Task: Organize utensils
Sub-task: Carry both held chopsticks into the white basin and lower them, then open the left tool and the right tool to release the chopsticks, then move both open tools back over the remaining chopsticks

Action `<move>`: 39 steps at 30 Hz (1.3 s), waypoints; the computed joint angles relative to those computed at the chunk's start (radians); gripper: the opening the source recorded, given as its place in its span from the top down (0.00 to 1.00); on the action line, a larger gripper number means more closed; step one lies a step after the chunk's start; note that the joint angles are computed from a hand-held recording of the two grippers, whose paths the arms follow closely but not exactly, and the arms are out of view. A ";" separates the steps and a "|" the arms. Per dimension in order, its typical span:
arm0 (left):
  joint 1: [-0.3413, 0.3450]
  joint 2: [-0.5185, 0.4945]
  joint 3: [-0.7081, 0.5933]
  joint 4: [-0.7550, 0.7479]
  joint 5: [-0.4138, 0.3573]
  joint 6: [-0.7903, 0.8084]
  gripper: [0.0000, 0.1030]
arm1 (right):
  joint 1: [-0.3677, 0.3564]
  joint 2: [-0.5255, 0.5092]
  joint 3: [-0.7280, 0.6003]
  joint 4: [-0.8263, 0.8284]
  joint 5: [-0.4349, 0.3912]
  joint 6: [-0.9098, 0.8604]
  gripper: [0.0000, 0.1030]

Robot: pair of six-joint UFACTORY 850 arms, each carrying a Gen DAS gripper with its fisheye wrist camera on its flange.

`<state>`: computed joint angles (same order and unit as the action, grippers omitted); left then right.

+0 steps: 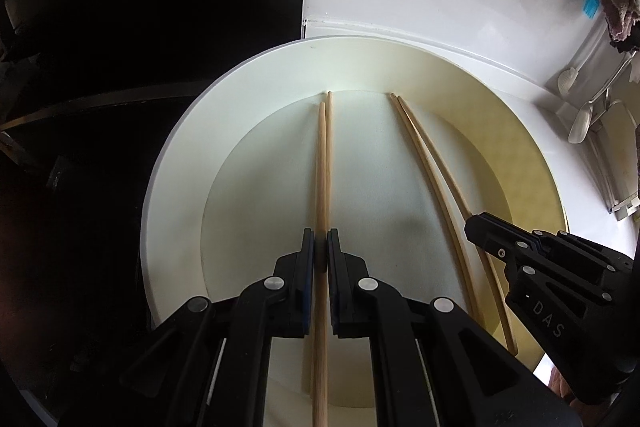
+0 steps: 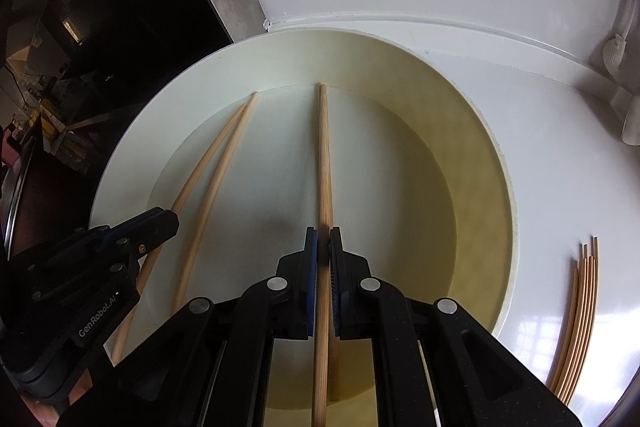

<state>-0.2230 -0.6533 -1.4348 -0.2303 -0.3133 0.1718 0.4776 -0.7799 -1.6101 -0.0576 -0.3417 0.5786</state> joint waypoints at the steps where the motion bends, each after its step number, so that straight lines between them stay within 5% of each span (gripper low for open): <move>1: 0.001 -0.003 -0.004 -0.001 -0.006 0.001 0.93 | 0.000 0.005 0.005 -0.003 -0.001 0.000 0.94; 5: 0.002 -0.015 -0.020 0.002 -0.026 -0.006 0.92 | -0.006 0.001 0.000 0.020 -0.011 -0.022 0.94; 11: 0.007 0.020 0.019 0.030 -0.003 -0.040 0.59 | -0.006 0.023 0.021 -0.028 0.008 0.025 0.87; 16: 0.011 0.064 0.063 0.103 0.024 -0.115 0.54 | 0.001 0.073 0.079 -0.113 0.036 0.099 0.77; 18: 0.013 0.087 0.088 0.128 0.040 -0.143 0.32 | 0.005 0.103 0.118 -0.149 0.055 0.131 0.72; 31: 0.005 0.206 0.212 0.183 0.076 -0.236 0.20 | 0.025 0.249 0.287 -0.277 0.110 0.276 0.52; 39: -0.031 0.274 0.273 0.231 0.100 -0.307 0.13 | 0.017 0.355 0.411 -0.360 0.121 0.360 0.49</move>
<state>-0.2545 -0.3796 -1.1618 0.0003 -0.2132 -0.1351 0.4941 -0.4246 -1.1993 -0.4176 -0.2204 0.9382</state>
